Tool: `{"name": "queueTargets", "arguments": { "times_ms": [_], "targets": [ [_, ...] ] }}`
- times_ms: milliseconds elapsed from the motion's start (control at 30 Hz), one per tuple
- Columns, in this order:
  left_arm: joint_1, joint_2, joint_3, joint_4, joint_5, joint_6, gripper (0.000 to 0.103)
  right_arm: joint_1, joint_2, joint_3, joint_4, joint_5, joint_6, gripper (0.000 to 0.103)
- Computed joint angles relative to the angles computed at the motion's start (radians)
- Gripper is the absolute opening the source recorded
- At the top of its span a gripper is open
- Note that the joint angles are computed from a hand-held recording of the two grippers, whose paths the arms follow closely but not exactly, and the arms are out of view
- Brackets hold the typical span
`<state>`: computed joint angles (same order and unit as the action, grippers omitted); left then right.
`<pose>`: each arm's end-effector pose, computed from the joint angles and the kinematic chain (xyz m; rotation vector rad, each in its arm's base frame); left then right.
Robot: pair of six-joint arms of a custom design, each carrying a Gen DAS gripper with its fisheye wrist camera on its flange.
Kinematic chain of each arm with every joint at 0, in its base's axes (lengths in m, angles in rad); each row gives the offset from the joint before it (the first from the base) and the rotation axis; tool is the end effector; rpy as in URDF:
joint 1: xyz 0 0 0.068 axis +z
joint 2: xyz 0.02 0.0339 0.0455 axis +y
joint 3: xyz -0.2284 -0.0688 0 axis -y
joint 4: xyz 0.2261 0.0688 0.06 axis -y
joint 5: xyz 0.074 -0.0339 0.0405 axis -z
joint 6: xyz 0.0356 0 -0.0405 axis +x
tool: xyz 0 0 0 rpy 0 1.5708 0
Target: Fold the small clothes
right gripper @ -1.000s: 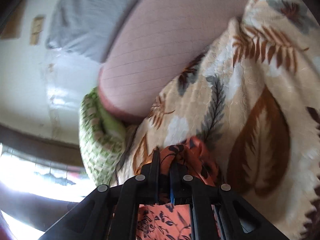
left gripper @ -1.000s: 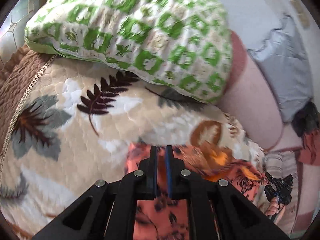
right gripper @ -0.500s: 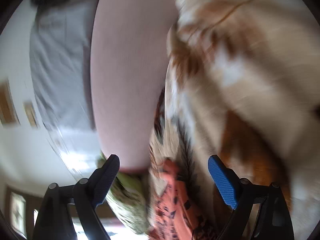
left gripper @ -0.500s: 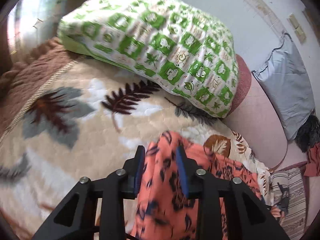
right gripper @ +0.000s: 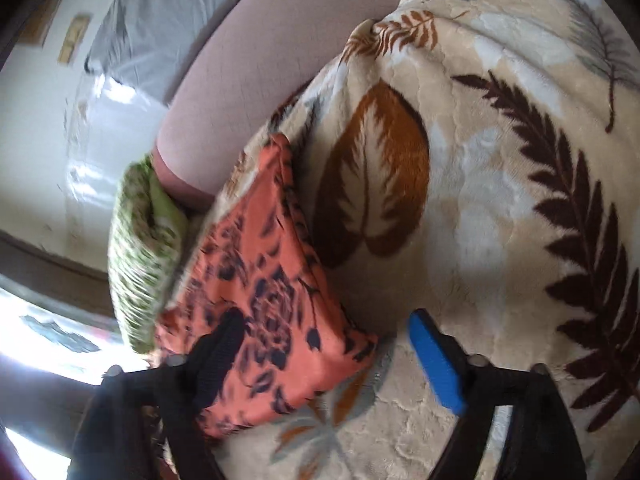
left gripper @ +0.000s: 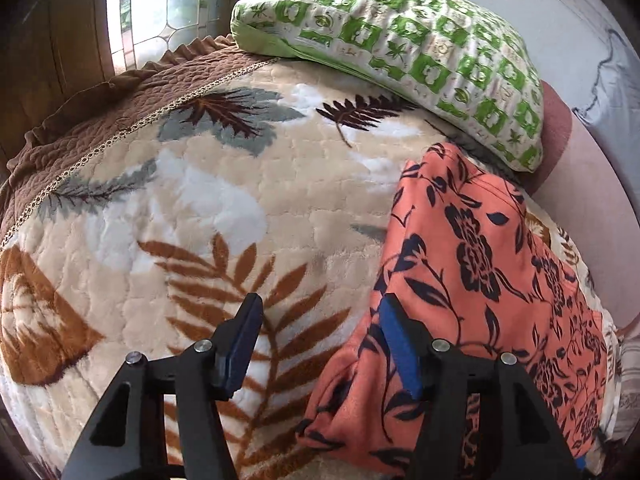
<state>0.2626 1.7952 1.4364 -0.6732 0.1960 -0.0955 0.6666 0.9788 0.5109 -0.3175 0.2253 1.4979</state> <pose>0.3490 0.0866 0.2195 -0.3910 2.5540 -0.1935 0.1607 0.1163 0.1777 1.1049 2.2163 0.7734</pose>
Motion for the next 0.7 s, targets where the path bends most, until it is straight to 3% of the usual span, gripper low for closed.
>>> {"name": "queueTargets", "arguments": {
  "times_ms": [33,133,233,500,633,700],
  "targets": [
    [-0.017,0.006,0.001,0.015,-0.043,0.001,0.058,-0.008,0.076,0.048,-0.034,-0.01,-0.012,0.038],
    [-0.047,0.055,0.038,0.015,-0.137,0.028,0.045,0.058,0.256,0.262,-0.251,0.087,-0.079,0.029],
    [-0.034,0.105,0.086,-0.01,-0.142,0.041,0.043,0.134,0.387,0.422,-0.431,0.142,-0.117,0.026],
    [-0.037,0.119,0.113,-0.022,-0.164,0.046,0.043,0.198,0.474,0.543,-0.596,0.089,-0.135,0.026],
    [-0.043,0.031,0.05,0.03,-0.175,0.026,0.043,0.178,0.401,0.533,-0.621,0.074,-0.126,0.026],
    [-0.066,-0.058,-0.016,0.084,-0.173,0.044,0.043,0.203,0.343,0.568,-0.687,0.134,-0.1,0.026]
  ]
}}
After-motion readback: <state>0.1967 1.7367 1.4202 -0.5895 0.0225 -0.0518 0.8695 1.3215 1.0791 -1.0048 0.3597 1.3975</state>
